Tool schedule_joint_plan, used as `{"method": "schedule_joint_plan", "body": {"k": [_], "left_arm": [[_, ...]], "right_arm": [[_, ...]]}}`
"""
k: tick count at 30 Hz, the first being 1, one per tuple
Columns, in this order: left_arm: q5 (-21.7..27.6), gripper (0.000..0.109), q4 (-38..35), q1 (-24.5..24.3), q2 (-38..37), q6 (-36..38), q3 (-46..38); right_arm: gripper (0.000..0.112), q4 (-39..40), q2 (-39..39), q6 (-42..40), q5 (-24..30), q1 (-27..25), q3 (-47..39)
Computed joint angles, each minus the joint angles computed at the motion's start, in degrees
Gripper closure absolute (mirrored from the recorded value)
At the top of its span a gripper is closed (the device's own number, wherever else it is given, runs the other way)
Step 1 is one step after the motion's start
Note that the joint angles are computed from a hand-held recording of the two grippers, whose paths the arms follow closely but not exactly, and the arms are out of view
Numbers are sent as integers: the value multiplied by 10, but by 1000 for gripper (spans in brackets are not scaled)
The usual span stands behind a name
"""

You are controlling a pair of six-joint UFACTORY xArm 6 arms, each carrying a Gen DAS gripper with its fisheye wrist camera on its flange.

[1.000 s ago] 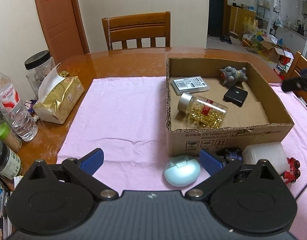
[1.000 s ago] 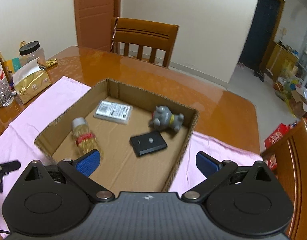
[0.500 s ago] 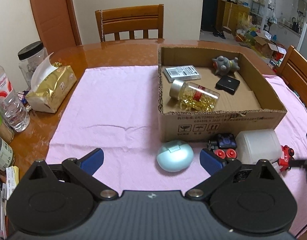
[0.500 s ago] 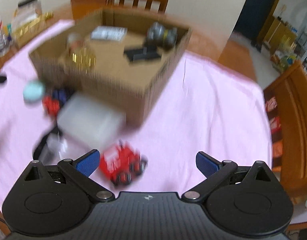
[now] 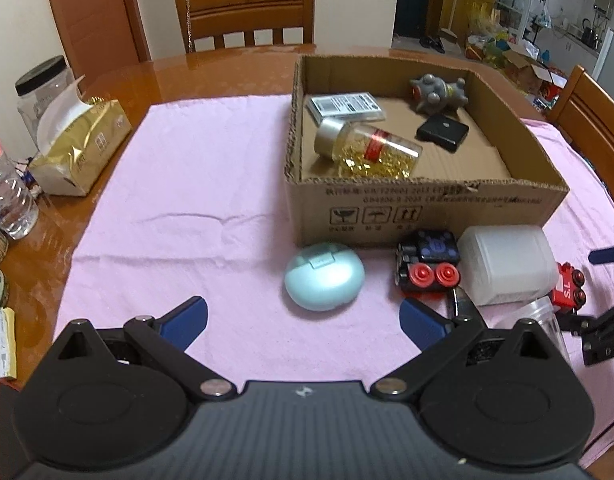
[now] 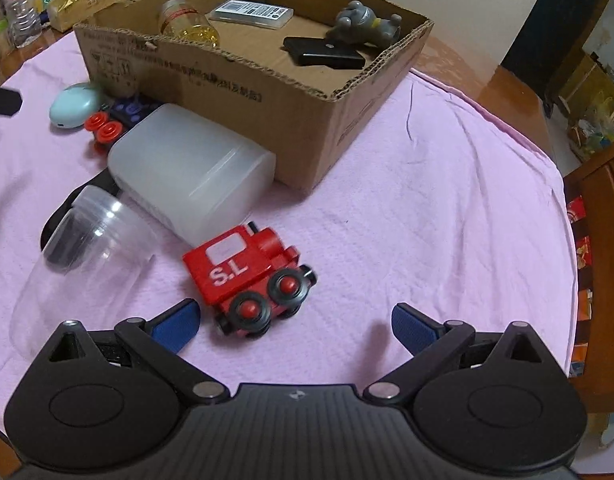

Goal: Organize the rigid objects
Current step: 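Move the left tool to the light-blue case while the right tool approaches the red S.L train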

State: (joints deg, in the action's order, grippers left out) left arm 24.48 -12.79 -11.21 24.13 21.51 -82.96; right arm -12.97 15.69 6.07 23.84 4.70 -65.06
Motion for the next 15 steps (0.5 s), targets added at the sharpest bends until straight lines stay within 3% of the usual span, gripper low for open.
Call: {"method": "schedule_joint_plan", "body": {"k": [7, 10, 15], "left_arm": [[7, 7, 29, -8, 20, -31, -20], [12, 7, 51, -9, 43, -68, -46], [34, 7, 69, -8, 103, -122, -120]], "right_arm": [[9, 1, 28, 4, 1, -21, -34], [9, 61, 32, -22, 1, -28, -36], [9, 97, 29, -26, -12, -32, -23]]}}
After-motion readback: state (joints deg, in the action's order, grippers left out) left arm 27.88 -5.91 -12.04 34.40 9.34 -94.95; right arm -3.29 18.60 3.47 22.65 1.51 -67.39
